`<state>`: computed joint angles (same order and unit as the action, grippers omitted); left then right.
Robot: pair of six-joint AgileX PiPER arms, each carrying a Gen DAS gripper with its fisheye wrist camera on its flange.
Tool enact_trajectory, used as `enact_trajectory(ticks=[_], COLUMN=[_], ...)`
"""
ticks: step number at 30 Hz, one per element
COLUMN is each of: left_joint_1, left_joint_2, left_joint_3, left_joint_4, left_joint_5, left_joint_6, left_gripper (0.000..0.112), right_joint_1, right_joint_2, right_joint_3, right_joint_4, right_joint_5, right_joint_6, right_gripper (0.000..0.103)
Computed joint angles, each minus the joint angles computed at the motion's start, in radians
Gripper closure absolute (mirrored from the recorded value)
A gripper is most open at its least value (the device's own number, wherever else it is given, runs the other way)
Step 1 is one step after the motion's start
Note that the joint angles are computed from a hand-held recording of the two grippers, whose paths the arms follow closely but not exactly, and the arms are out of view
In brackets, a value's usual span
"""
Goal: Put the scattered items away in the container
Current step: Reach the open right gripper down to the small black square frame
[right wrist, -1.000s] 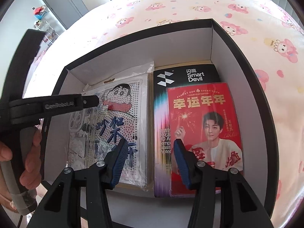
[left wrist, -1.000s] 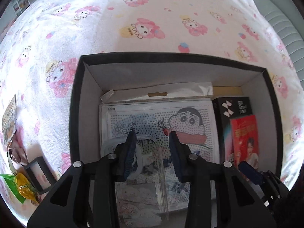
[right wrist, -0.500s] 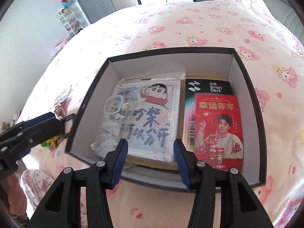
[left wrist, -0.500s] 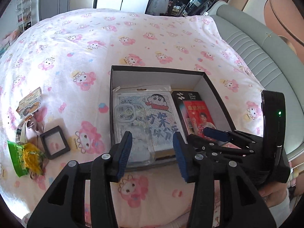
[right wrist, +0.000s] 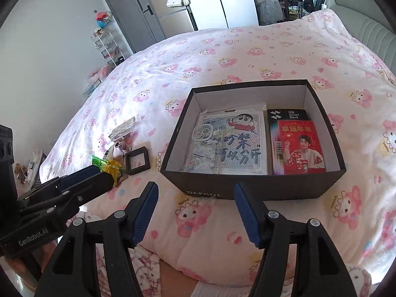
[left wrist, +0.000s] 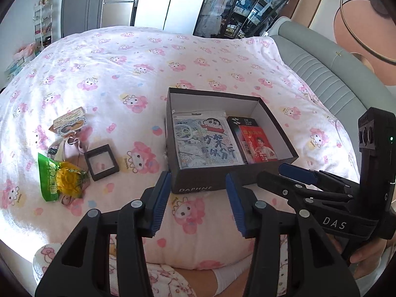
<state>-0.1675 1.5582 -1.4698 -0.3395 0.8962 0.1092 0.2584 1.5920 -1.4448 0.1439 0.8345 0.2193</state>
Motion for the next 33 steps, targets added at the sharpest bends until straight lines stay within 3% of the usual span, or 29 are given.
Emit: enact_trajectory(ticks=[7, 15, 25, 33], left_joint_1=[0.057, 0.187, 0.418, 0.495], left_joint_2=[-0.074, -0.121, -0.119, -0.072], left_joint_3=[0.128, 0.205, 0.271, 0.296], left_joint_4=[-0.057, -0.121, -0.253, -0.281], left_joint_5=[-0.032, -0.018, 0.020, -0.030], left_joint_6=[0.074, 0.182, 0.344, 0.366], left_gripper=[0.063, 0.063, 0.062, 0.064], right_joint_1=[0.135, 0.234, 0.314, 0.316], right_joint_2=[0.026, 0.105, 0.265, 0.377], right_joint_3=[-0.006, -0.083, -0.270, -0.420], right_joint_4=[-0.134, -0.197, -0.135, -0.112], right_joint_5=[-0.002, 0.024, 0.061, 0.090], right_joint_6=[0.143, 0.216, 0.152, 0.132], right_gripper=[0.042, 0.042, 0.042, 0.042])
